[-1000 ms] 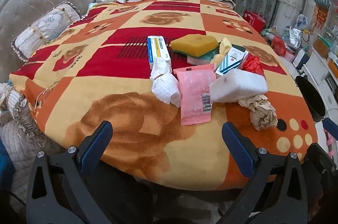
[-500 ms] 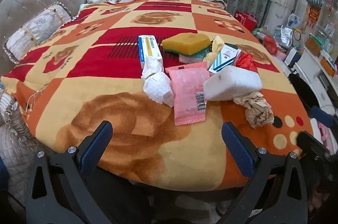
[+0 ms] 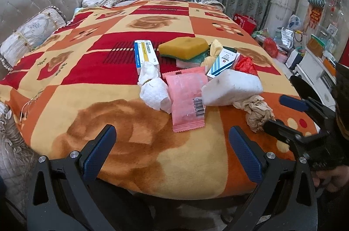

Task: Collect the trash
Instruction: 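Grasp crumpled beige paper with right tool while left tool grasps white foam block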

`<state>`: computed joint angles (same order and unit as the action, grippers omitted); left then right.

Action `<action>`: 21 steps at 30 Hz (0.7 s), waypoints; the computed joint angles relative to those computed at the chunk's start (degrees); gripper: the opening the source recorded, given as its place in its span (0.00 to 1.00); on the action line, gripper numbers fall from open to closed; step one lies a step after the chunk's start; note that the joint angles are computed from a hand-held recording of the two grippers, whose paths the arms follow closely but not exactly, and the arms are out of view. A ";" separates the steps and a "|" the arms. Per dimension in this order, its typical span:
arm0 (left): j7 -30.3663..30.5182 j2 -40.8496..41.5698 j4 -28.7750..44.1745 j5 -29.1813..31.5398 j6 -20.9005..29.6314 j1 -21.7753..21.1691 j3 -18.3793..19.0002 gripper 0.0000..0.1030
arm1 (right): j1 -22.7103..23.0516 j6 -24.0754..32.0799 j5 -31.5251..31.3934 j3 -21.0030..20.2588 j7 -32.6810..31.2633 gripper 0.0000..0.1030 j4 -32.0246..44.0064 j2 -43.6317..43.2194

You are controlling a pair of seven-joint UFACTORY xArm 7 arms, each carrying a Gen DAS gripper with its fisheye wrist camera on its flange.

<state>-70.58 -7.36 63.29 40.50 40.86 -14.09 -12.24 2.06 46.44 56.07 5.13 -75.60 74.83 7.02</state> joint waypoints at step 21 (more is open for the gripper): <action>23.09 13.90 9.91 -6.62 -13.05 -4.55 4.92 0.99 | -6.79 13.67 -1.18 -1.04 2.33 0.26 5.23 3.88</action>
